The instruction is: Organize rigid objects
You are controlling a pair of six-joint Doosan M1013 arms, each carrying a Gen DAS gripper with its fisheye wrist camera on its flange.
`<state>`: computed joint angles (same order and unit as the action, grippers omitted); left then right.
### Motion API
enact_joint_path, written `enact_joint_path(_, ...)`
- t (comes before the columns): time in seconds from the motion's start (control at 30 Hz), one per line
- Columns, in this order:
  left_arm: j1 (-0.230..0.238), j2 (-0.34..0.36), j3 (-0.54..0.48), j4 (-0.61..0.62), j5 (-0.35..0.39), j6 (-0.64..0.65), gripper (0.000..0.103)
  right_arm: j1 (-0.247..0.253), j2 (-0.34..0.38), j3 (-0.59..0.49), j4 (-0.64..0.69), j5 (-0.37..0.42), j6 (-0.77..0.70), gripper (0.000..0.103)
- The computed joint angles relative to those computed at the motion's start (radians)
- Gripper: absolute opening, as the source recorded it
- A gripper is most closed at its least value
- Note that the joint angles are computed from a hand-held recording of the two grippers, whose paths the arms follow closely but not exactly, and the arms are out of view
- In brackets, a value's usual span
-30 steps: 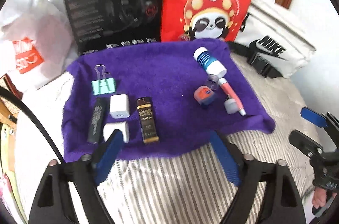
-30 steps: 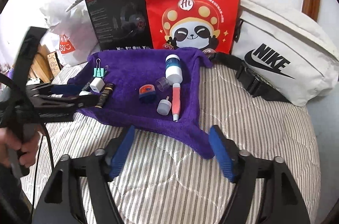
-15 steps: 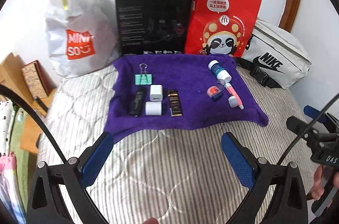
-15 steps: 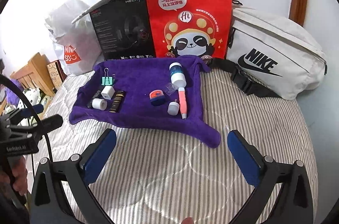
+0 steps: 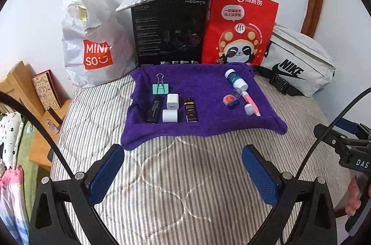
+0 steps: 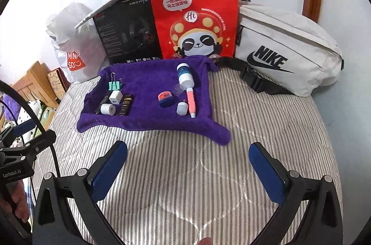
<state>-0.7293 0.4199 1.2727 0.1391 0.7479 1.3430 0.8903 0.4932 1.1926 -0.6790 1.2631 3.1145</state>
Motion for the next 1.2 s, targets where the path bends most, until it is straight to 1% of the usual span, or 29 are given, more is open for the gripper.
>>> enact_joint_path(0.4,-0.007,-0.002,0.001,0.010,0.021,0.000,0.103,0.008,-0.003,-0.003,0.000,0.031,-0.004,0.103)
enact_joint_path(0.83,-0.009,0.001,-0.006,0.026,0.040,-0.009,0.103,0.008,-0.004,-0.005,0.000,0.028,-0.006,0.103)
enact_joint_path(1.2,-0.010,0.000,-0.006,0.023,0.042,-0.006,0.103,0.009,-0.001,-0.008,0.004,0.031,-0.008,0.103)
